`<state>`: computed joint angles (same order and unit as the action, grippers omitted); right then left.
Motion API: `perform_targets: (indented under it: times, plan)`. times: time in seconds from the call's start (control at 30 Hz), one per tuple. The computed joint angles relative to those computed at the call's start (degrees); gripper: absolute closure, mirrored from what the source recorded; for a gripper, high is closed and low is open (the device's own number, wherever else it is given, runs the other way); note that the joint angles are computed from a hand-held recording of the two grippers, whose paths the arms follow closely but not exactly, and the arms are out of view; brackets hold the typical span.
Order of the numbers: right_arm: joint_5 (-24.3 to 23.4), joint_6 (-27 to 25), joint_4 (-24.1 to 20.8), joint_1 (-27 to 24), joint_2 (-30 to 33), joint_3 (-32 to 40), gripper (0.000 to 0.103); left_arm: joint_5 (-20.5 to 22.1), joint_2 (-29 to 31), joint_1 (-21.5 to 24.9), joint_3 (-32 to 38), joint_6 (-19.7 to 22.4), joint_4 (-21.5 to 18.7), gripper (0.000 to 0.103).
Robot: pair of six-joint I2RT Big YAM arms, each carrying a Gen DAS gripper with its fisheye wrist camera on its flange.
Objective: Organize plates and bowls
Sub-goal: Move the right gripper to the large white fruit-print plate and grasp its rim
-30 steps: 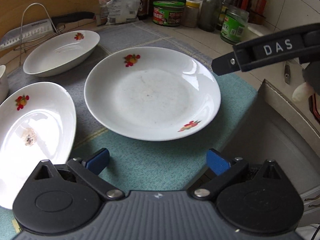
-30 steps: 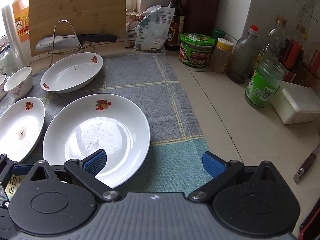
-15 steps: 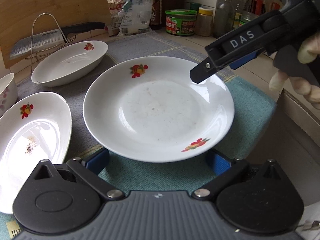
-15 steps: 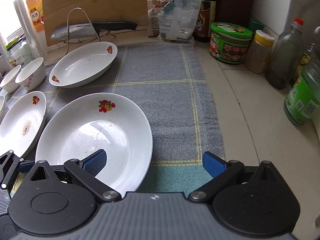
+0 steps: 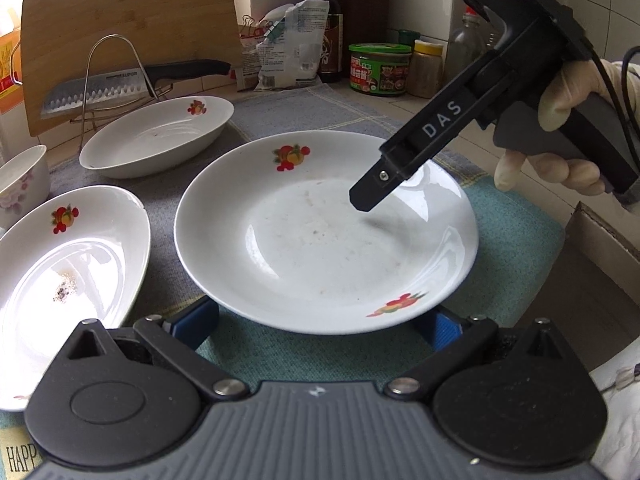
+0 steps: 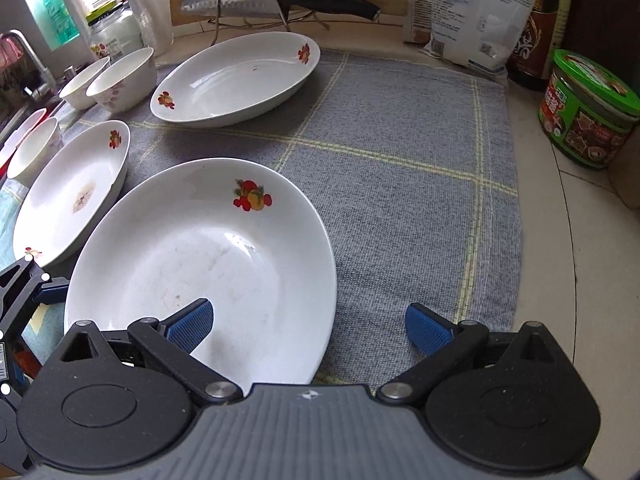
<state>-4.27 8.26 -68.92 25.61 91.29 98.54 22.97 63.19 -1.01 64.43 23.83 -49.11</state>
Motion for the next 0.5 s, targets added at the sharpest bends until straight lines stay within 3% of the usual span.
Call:
perform_targets:
  times: [0.1, 0.23, 0.5]
  plan:
    - [2.73, -1.73, -3.12, 0.96, 1.72, 2.44, 0.000, 0.54, 0.26, 0.16, 0.21, 0.53, -0.09, 0.000]
    - [3.22, -1.38, -4.03, 1.13, 2.01, 3.00, 0.000, 1.75, -0.11, 0.55, -0.69, 0.98, 1.31, 0.000]
    - [4.59, -0.29, -1.32, 1.58, 0.46, 0.55, 0.000, 2.73, -0.09, 0.97, -0.79, 2.22, 1.46, 0.000]
